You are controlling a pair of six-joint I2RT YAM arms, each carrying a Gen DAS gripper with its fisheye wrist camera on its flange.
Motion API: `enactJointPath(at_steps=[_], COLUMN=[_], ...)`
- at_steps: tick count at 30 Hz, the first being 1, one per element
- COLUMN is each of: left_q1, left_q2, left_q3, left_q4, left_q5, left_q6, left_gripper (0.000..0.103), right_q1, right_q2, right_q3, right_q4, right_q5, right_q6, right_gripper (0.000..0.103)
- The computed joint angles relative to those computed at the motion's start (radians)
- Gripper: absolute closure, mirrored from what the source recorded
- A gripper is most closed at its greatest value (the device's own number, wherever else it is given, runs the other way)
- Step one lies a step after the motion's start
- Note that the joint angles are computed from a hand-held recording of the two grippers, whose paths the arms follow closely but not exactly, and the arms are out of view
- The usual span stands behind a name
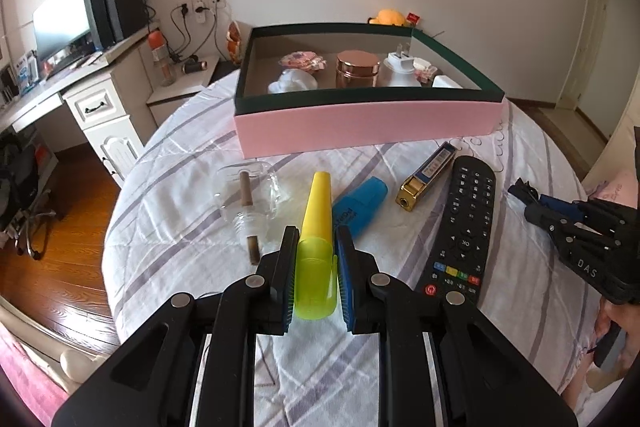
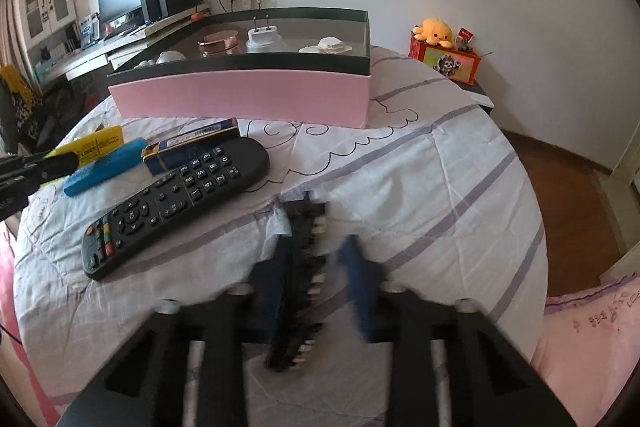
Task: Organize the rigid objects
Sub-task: 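Grasp the yellow highlighter with the left gripper while the right gripper grasps the black hair clip, then lift and carry the highlighter and hair clip over the pink box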
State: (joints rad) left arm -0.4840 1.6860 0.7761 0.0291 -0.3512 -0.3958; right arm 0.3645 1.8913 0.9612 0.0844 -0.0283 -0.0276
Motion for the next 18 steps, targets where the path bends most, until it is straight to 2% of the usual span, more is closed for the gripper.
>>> enactJointPath(at_steps=[11,18], left_q1=[-0.042,-0.095], left_q2=[-0.164,-0.205], left_q3=[-0.112,-0.157], left_q4=[-0.013,-0.054], left_q5=[-0.036,-0.050], left_q6=[-0.029,-0.043], left_gripper=[0.085,0.085], right_q1=[0.028,0.053], right_q2=[-0.113,-0.172], right_q3=[-0.063,-0.092], right_q4=[0.002,-0.022], right_q5=[0.009,-0.015], right_q6=[0.024,0.026], right_gripper=[0.084,0.084])
